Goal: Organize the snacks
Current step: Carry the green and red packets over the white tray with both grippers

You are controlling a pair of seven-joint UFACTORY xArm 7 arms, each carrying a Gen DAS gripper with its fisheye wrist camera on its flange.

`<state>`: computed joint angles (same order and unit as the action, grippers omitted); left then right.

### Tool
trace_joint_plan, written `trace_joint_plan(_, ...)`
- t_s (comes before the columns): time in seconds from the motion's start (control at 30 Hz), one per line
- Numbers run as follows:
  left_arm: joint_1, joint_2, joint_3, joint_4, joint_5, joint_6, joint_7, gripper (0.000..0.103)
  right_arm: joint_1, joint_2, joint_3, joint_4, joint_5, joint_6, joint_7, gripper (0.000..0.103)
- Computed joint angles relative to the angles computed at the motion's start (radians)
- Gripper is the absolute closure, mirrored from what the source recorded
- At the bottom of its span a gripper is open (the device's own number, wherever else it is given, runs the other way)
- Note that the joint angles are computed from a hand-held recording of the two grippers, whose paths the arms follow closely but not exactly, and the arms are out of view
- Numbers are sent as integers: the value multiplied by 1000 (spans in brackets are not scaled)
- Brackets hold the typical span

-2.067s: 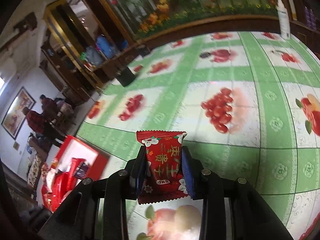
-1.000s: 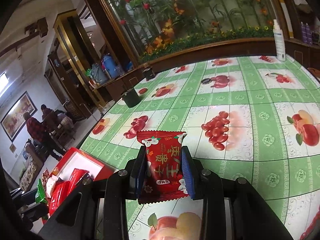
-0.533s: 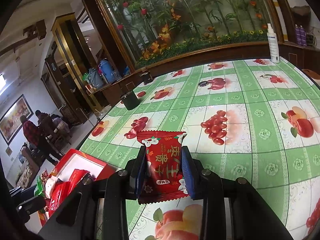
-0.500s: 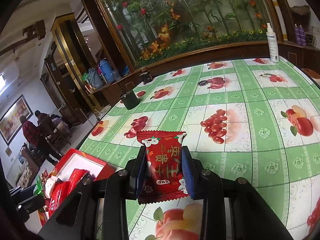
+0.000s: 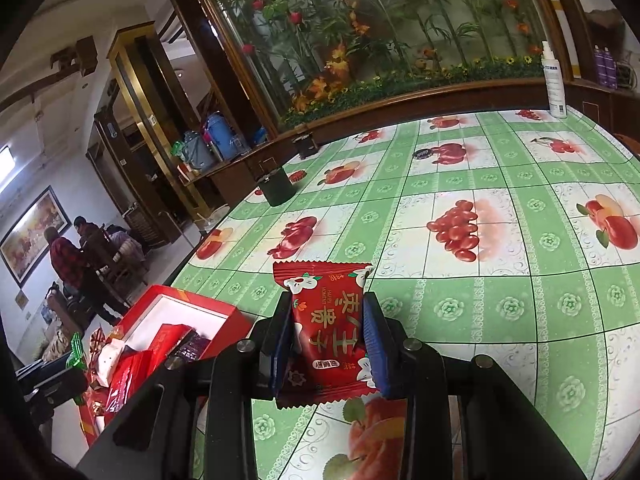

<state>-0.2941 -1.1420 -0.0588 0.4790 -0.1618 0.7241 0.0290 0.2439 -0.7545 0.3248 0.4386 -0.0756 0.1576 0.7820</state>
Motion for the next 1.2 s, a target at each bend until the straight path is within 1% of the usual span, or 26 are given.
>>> trace_joint_plan(0.2,11,-3,16,-4,2,-1,5,69,-3,-2,3,-2,1,4,12,69)
trace_joint_plan(0.3,19,-3,21,-6,4,-3,8,69,13,1,-6,-7,11,-14,16,69)
trace_joint_plan(0.4,31,-4,30,-8,7,-4,11,69,63,15,-44,-26,43,-95,15,69)
trace_joint_plan(0.5,58,-8,43,-8,17,-5,15,69,99,53,-54,-21,67,-170,16,69)
trace_joint_plan(0.57,86,-3,55,-6,27,-10,16,69,137,105,-64,1,78,-221,7,69)
trace_joint_plan(0.63,128,3,66,-4,43,-17,12,69,175,159,-73,29,79,-250,-12,69)
trace_joint_plan(0.7,166,13,71,-4,58,-23,6,69,193,206,-61,63,78,-263,-25,69)
trace_joint_plan(0.73,186,21,75,-4,67,-25,3,69,229,246,-75,89,75,-275,-41,69)
trace_joint_plan(0.8,212,40,78,-6,79,-33,-1,69,273,305,-83,131,72,-290,-66,67)
trace_joint_plan(0.83,227,50,77,-8,86,-37,-6,69,281,326,-78,148,73,-295,-73,66)
trace_joint_plan(0.87,239,63,74,-10,92,-37,-11,69,321,368,-96,179,69,-301,-91,66)
trace_joint_plan(0.9,242,70,73,-10,94,-36,-12,69,347,391,-108,196,69,-301,-104,66)
trace_joint_plan(0.97,251,83,68,-14,99,-35,-22,68,379,449,-107,253,60,-278,-138,66)
trace_joint_plan(1.0,252,84,65,-16,101,-35,-26,67,424,471,-136,274,61,-263,-165,66)
trace_joint_plan(1.03,252,89,61,-16,102,-34,-30,64,495,494,-183,300,82,-239,-220,63)
trace_joint_plan(1.07,253,91,58,-14,103,-32,-34,56,525,499,-202,307,80,-228,-238,59)
trace_joint_plan(1.1,260,93,48,-14,108,-34,-46,44,518,497,-186,307,84,-228,-257,48)
trace_joint_plan(1.13,267,91,39,-16,114,-35,-57,39,486,484,-155,298,84,-235,-258,39)
trace_joint_plan(1.17,272,87,32,-16,120,-37,-67,33,413,465,-90,280,81,-260,-237,35)
trace_joint_plan(1.2,277,83,23,-18,127,-42,-77,33,383,451,-63,268,88,-275,-225,30)
